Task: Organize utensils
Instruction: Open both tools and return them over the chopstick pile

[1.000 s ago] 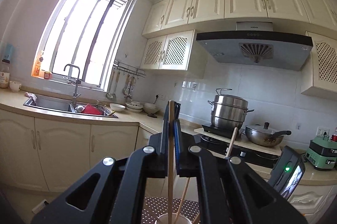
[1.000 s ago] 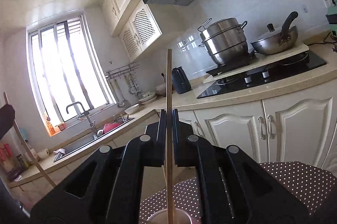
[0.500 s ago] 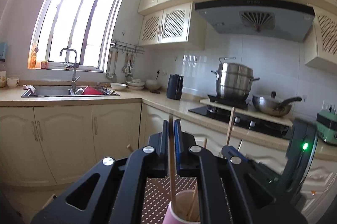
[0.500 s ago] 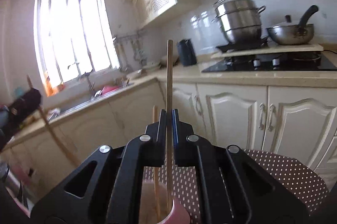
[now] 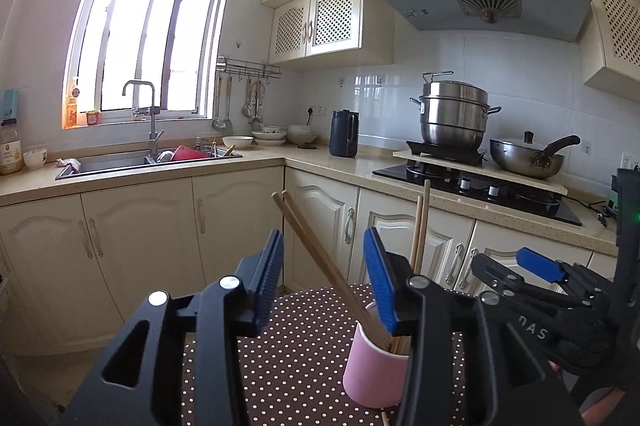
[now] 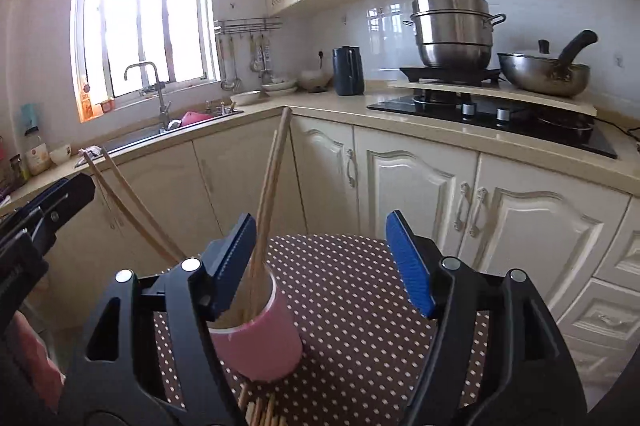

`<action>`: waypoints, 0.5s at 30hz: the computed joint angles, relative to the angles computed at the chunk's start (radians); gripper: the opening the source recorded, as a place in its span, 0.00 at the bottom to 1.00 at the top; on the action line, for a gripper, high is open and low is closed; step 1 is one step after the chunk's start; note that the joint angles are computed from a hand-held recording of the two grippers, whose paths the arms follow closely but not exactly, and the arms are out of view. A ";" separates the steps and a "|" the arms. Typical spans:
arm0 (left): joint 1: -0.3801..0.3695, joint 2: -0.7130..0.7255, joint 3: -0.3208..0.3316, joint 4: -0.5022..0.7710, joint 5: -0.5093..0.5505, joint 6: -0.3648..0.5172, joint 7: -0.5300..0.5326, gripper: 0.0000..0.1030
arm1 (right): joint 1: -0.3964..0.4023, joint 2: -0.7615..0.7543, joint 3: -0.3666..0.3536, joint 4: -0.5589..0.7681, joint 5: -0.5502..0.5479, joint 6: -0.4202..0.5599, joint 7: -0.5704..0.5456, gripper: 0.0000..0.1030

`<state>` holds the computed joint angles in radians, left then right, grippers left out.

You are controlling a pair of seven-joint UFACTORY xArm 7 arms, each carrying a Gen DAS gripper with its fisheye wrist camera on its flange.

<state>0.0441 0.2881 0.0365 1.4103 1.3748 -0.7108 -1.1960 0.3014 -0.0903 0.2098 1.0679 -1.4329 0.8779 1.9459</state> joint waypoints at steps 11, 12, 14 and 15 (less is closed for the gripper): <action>0.020 -0.096 0.006 -0.147 0.004 -0.018 0.067 0.44 | 0.005 -0.119 0.052 -0.099 0.053 0.022 0.000 0.65; 0.023 -0.106 0.006 -0.164 0.006 -0.020 0.073 0.44 | 0.003 -0.133 0.054 -0.113 0.059 0.009 0.007 0.66; 0.028 -0.119 0.008 -0.182 0.026 -0.027 0.071 0.48 | -0.001 -0.169 0.067 -0.151 0.068 -0.008 0.041 0.70; 0.031 -0.127 0.010 -0.193 0.035 -0.032 0.071 0.50 | -0.004 -0.178 0.076 -0.162 0.073 -0.009 0.052 0.73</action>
<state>0.0754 0.1613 0.0466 1.2172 1.4094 -0.7429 -1.1252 0.2975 -0.2683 0.2858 0.9057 -1.3600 0.8691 1.9979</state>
